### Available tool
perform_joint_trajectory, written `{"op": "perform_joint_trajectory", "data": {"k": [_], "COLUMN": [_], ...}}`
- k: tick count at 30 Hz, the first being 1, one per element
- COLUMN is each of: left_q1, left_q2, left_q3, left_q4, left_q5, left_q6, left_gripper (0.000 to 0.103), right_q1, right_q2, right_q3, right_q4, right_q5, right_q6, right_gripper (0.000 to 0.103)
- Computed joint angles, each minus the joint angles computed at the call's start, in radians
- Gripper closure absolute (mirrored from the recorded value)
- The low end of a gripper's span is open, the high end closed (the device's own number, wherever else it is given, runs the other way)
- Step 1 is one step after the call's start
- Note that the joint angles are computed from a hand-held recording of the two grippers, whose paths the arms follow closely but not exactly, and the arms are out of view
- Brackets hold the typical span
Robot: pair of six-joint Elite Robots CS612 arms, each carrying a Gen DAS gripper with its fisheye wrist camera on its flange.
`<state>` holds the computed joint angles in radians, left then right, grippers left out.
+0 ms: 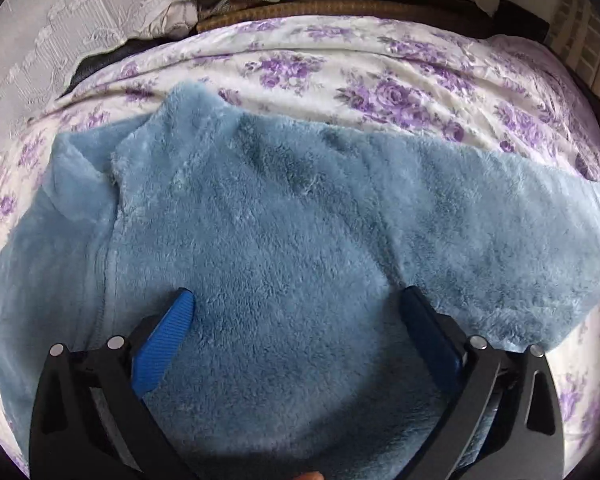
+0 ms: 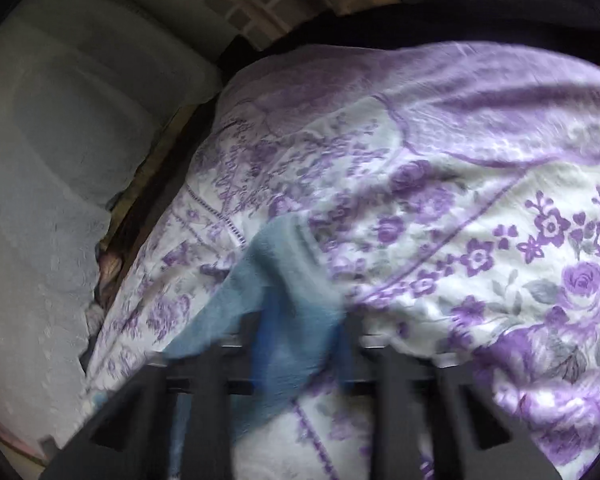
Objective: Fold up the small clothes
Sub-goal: 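Fold the held sleeve across the jacket front with the right gripper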
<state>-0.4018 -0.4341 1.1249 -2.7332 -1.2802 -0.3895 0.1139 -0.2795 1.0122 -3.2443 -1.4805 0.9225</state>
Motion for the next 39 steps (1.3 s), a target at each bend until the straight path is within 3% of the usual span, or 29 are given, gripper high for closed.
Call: {"op": "perform_joint_trajectory", "data": {"k": [2,9,13,17,19,22,25,27,30,32,37,39], "left_q1": [-0.003,0.000,0.001,0.012,0.025,0.047,0.074,0.109,0.140,0.139,0.104,0.105], "left_q2": [-0.002,-0.032,-0.036,-0.080,-0.107,-0.144,-0.167,-0.176,-0.167,-0.154,-0.141,-0.146], "left_q3": [0.006,0.068,0.070,0.129,0.173,0.239,0.285,0.295,0.289,0.272,0.255,0.263], "left_q4": [-0.010,-0.089,-0.080,-0.087,-0.120,-0.157,-0.133,-0.093,-0.075,-0.040,-0.021,-0.051], "left_q5": [0.016,-0.013,-0.007,-0.010,-0.005,0.069,0.147,0.090,0.014,0.023,0.135,0.105], "left_q6": [0.002,-0.028,-0.026,-0.019,-0.013,-0.014,-0.085,-0.176,-0.235,-0.231,-0.165,-0.150], "left_gripper": [0.004,0.004,0.004,0.004,0.004,0.004,0.004,0.004,0.004,0.004,0.004,0.004], "right_q1": [-0.002,0.030,0.045,0.067,0.077,0.088,0.101,0.109,0.125,0.133,0.160,0.172], "right_q2": [-0.006,-0.030,-0.042,-0.051,-0.052,-0.048,-0.038,-0.033,-0.032,-0.033,-0.031,-0.025], "right_q3": [0.026,0.057,0.063,0.053,0.045,0.029,-0.001,-0.014,-0.023,-0.028,-0.054,-0.077], "right_q4": [-0.029,-0.149,-0.141,-0.116,-0.108,-0.094,-0.064,-0.054,-0.051,-0.045,-0.024,-0.008], "right_q5": [0.007,-0.084,-0.077,-0.086,-0.083,-0.062,-0.052,-0.043,-0.029,-0.016,0.048,0.079], "right_q6": [0.006,-0.140,-0.195,-0.267,-0.288,-0.288,-0.299,-0.303,-0.306,-0.308,-0.315,-0.319], "right_gripper": [0.094,0.094,0.093,0.094,0.093,0.093,0.093,0.093,0.093,0.093,0.093,0.093]}}
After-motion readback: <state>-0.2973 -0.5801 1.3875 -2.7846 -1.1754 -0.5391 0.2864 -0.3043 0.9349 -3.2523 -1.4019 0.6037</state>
